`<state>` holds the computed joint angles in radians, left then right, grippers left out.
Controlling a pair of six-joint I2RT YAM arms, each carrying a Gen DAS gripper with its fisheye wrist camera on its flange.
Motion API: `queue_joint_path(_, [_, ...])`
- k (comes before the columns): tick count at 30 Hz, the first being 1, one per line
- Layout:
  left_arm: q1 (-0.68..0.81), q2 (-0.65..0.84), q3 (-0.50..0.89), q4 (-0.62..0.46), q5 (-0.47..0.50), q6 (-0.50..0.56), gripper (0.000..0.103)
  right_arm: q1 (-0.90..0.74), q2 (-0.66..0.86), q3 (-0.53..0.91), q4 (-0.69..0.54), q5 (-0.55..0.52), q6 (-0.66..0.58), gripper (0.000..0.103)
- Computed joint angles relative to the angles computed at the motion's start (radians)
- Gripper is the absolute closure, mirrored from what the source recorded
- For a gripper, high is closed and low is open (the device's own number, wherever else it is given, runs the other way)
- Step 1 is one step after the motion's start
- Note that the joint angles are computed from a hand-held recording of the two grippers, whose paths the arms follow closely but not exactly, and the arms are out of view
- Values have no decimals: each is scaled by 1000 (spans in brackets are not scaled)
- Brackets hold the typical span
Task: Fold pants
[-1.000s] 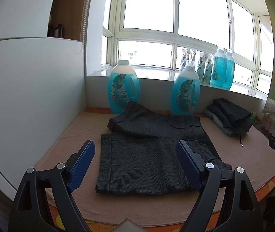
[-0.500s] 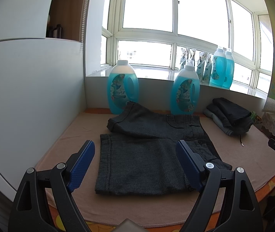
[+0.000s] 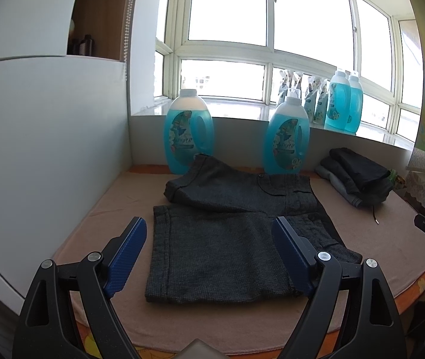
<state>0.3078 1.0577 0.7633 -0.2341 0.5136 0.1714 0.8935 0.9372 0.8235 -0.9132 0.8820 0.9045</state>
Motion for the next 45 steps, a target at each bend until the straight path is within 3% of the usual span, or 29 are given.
queue_joint_path(10, [30, 138, 49, 84, 25, 7, 18, -177, -31, -45, 181, -144, -215, 0])
queue_joint_path(18, [44, 312, 196, 116, 1, 54, 18, -338, 49, -11, 336, -287, -415, 0])
queue_joint_path(24, [31, 454, 357, 35, 18, 61, 20, -458, 140, 27, 463, -399, -547, 0])
queue_joint_path(28, [-3, 537, 457, -28, -11, 83, 23, -549, 215, 60, 553, -545, -637, 0])
queue_joint_path(36, [-77, 722, 689, -160, -51, 104, 30, -685, 493, 264, 586, -747, -746, 0])
queue_joint_path(45, [-162, 943, 1020, -293, -126, 119, 34, -744, 909, 709, 473, -841, -914, 0])
